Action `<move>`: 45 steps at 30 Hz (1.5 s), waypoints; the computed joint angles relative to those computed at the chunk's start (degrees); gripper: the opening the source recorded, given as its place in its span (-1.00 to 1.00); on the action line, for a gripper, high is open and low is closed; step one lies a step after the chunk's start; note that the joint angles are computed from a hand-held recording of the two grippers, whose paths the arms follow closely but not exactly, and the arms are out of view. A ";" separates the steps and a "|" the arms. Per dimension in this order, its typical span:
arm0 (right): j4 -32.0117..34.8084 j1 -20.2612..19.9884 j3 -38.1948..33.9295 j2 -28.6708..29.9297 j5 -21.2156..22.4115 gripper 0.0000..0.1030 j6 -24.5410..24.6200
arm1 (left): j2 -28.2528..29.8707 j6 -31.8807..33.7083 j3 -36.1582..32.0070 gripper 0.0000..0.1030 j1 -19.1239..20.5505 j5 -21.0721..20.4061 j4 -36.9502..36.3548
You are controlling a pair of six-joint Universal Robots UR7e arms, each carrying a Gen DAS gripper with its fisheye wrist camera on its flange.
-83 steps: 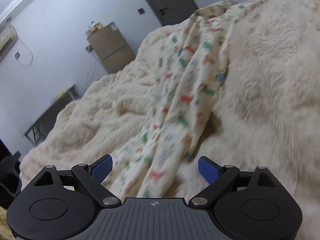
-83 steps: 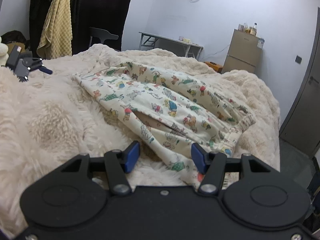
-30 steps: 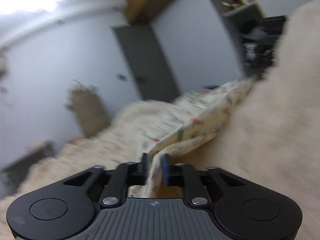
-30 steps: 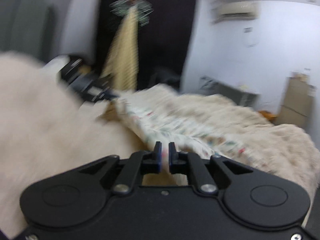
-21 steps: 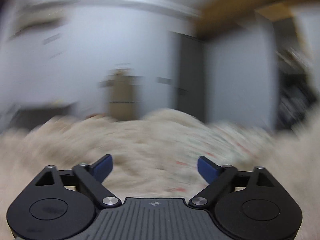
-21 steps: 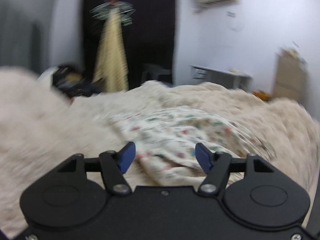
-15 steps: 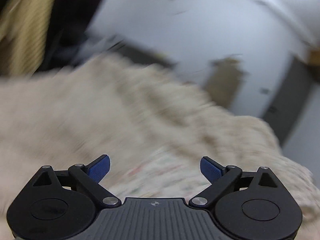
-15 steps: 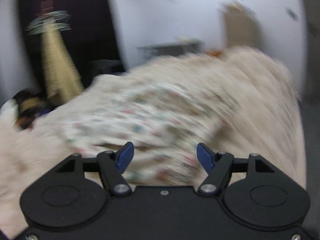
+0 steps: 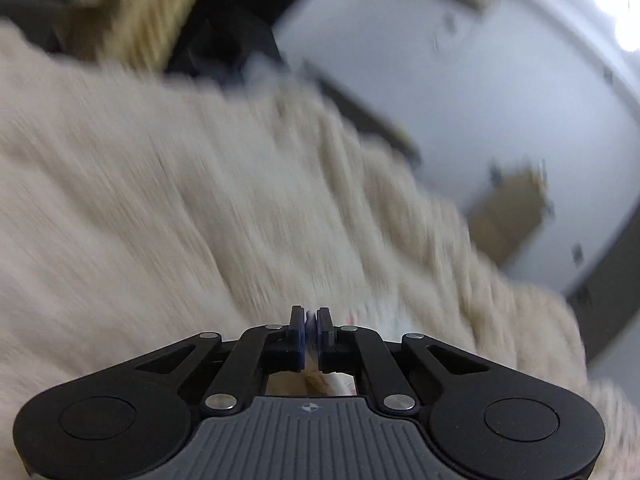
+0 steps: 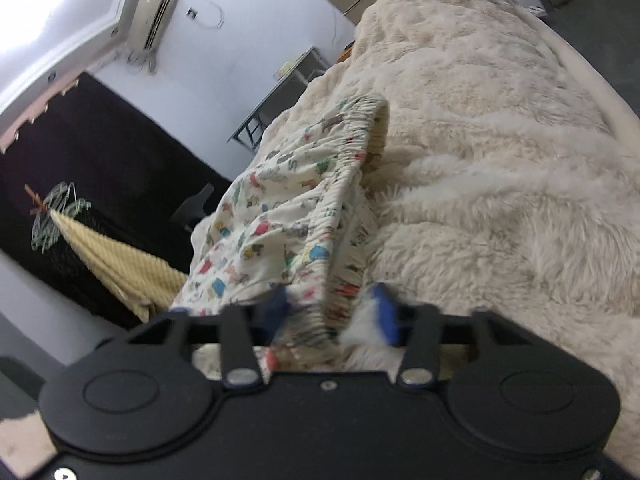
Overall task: Fold clothes
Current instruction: 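Fold the garment over with the right gripper while the left gripper releases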
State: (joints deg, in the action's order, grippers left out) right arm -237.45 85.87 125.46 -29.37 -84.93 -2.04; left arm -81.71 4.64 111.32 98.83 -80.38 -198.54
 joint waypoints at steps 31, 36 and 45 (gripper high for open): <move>2.20 4.79 3.36 -4.88 -6.48 0.00 -9.23 | 1.28 33.12 4.09 0.85 -15.43 16.47 3.27; 13.78 4.27 -5.14 -8.60 -6.43 0.08 -3.17 | 3.32 37.60 1.40 0.85 -19.67 16.24 6.28; 28.32 3.64 -21.55 -4.92 -9.36 0.23 3.63 | 10.32 42.12 -4.02 0.88 -31.17 9.48 17.74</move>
